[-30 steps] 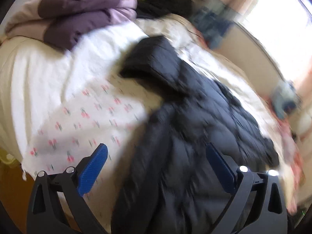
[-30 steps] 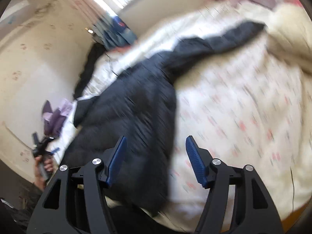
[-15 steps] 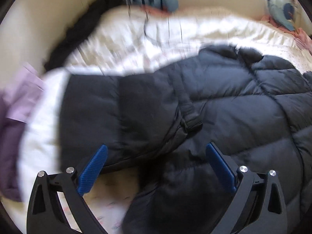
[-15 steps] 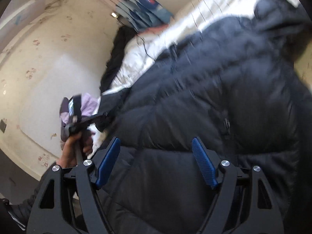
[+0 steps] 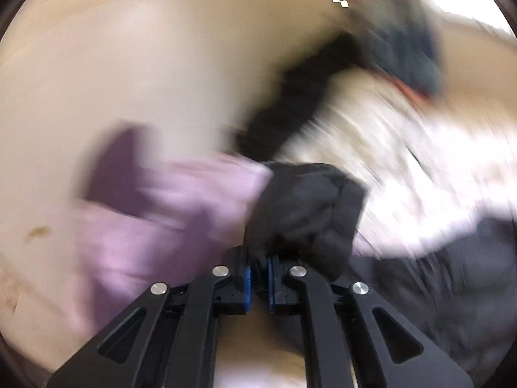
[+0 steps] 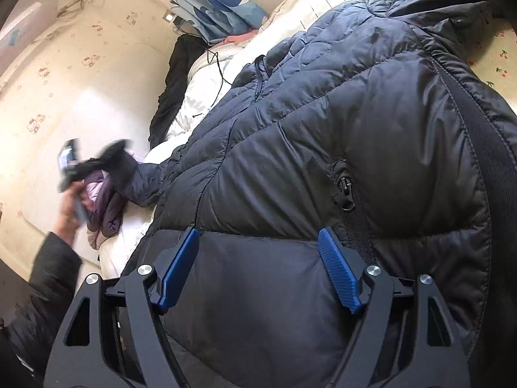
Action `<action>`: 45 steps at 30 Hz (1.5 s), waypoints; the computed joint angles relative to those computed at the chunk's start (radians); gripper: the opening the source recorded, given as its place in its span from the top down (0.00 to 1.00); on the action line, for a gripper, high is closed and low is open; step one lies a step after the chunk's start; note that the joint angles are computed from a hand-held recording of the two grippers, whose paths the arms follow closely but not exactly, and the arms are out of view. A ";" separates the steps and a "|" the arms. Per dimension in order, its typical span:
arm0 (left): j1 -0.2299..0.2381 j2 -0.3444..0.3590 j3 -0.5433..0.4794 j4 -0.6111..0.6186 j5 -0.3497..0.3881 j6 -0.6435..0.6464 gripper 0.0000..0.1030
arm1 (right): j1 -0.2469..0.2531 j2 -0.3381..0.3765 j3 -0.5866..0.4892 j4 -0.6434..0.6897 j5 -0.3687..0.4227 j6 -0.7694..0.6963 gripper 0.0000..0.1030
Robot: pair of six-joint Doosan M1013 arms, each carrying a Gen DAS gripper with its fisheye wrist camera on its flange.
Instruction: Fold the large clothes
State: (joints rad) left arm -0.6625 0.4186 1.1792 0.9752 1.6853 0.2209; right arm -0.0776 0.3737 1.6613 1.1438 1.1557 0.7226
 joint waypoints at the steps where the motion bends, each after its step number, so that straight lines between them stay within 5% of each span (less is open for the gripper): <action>1: 0.006 -0.048 0.030 0.003 0.014 -0.074 0.88 | 0.001 0.000 0.000 -0.002 -0.001 0.000 0.29; 3: 0.018 -0.178 0.125 -0.045 -0.007 -0.275 0.80 | 0.006 0.001 -0.002 -0.010 -0.005 0.004 0.28; 6: -0.011 -0.268 0.204 -0.032 0.047 -0.386 0.74 | 0.015 0.000 -0.006 -0.033 -0.015 0.008 0.25; 9: -0.044 -0.307 0.252 -0.049 0.087 -0.429 0.26 | 0.024 -0.002 -0.010 -0.055 -0.028 0.010 0.24; 11: -0.062 -0.316 0.273 -0.097 0.060 -0.429 0.26 | 0.029 -0.004 -0.017 -0.080 -0.031 0.027 0.23; 13: -0.088 -0.327 0.302 -0.115 -0.032 -0.417 0.26 | 0.030 -0.011 -0.028 -0.116 -0.014 0.065 0.23; 16: -0.195 -0.343 0.381 -0.142 -0.245 -0.352 0.25 | -0.003 -0.053 -0.009 -0.078 0.047 0.004 0.23; 20: -0.296 -0.298 0.472 -0.310 -0.522 -0.252 0.21 | -0.062 -0.134 0.020 -0.166 0.037 -0.055 0.18; 25: -0.324 -0.256 0.587 -0.490 -0.768 -0.338 0.21 | -0.173 -0.221 0.094 -0.304 -0.037 -0.004 0.13; 30: -0.325 -0.269 0.676 -0.493 -1.008 -0.532 0.21 | -0.224 -0.209 0.135 -0.374 0.017 0.088 0.13; 32: -0.329 -0.269 0.680 -0.468 -1.059 -0.576 0.22 | -0.224 -0.195 0.149 -0.367 0.054 0.093 0.13; 33: -0.331 -0.266 0.676 -0.457 -1.064 -0.580 0.37 | -0.221 -0.187 0.157 -0.351 0.079 0.084 0.14; 34: -0.326 -0.264 0.673 -0.465 -1.083 -0.561 0.64 | -0.211 -0.189 0.165 -0.352 0.070 0.077 0.23; 36: -0.325 -0.257 0.648 -0.474 -1.082 -0.539 0.81 | -0.205 -0.197 0.176 -0.323 0.060 0.039 0.77; 37: -0.321 -0.261 0.637 -0.460 -1.082 -0.526 0.89 | -0.210 -0.192 0.174 -0.275 0.085 0.034 0.89; 39: -0.324 -0.275 0.628 -0.386 -1.098 -0.567 0.93 | -0.215 -0.202 0.169 -0.200 0.101 0.000 0.92; 45: -0.370 -0.333 0.572 -0.206 -0.990 -0.598 0.94 | -0.263 -0.265 0.132 0.020 0.183 -0.088 0.94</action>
State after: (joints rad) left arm -1.0320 0.0859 1.7510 0.7697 0.6948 -0.3769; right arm -0.3404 0.1087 1.7936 1.1637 1.3385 0.6343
